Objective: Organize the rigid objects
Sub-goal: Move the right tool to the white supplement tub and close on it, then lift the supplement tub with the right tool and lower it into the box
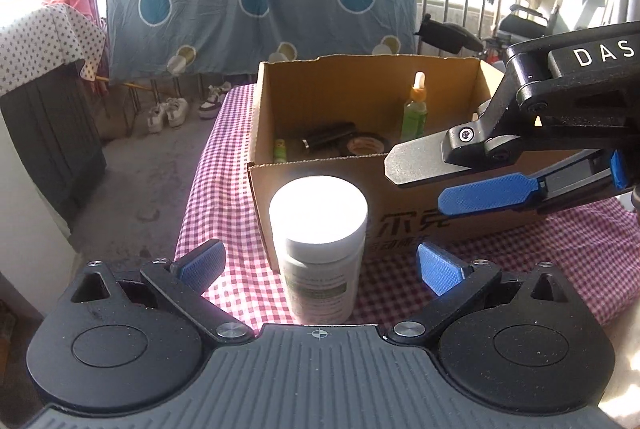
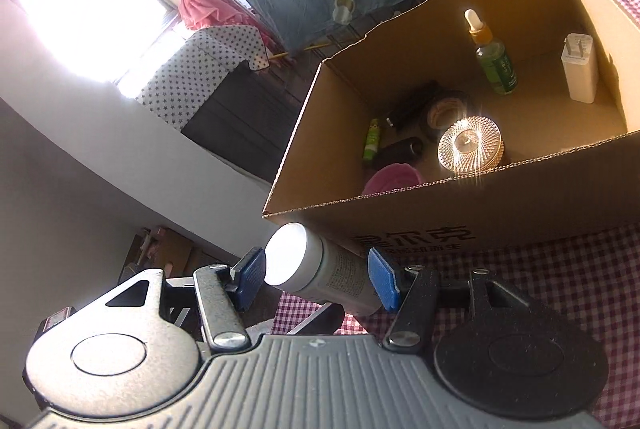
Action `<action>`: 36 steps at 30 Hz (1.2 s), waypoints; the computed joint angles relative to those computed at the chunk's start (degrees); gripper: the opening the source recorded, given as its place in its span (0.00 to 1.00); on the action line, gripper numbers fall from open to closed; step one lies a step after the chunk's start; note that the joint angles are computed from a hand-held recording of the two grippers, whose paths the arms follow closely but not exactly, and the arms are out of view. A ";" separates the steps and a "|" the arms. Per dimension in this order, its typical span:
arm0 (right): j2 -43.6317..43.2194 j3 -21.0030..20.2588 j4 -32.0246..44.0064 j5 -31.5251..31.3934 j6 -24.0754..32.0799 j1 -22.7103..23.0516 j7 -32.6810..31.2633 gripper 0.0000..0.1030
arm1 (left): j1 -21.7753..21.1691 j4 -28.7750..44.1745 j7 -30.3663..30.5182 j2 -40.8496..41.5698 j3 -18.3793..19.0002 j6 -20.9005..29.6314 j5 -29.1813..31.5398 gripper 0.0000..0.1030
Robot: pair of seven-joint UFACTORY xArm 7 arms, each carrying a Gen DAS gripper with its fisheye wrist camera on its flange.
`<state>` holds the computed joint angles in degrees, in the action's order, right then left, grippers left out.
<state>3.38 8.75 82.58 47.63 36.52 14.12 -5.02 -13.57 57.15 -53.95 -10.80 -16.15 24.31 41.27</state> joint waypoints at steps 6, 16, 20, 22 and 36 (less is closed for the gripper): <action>5.09 1.17 4.98 -3.55 1.20 0.47 2.80 0.55 | -0.77 0.57 4.86 2.58 2.84 -2.28 -7.05 0.91; 7.10 2.51 7.45 -4.03 3.21 -0.70 2.83 0.46 | -1.83 1.60 11.99 4.04 4.35 -2.28 -17.79 0.55; 6.36 2.33 6.90 -3.99 3.62 -0.99 3.12 0.46 | -2.15 1.75 11.21 3.76 3.73 -1.65 -17.55 0.53; 5.42 2.12 5.86 -3.77 3.65 -1.12 3.14 0.46 | -2.65 2.19 11.76 3.94 3.61 -1.34 -18.45 0.52; -1.80 -0.61 -2.02 -2.63 2.49 -0.86 3.34 0.47 | -5.12 3.95 14.70 4.82 3.02 -0.09 -20.74 0.51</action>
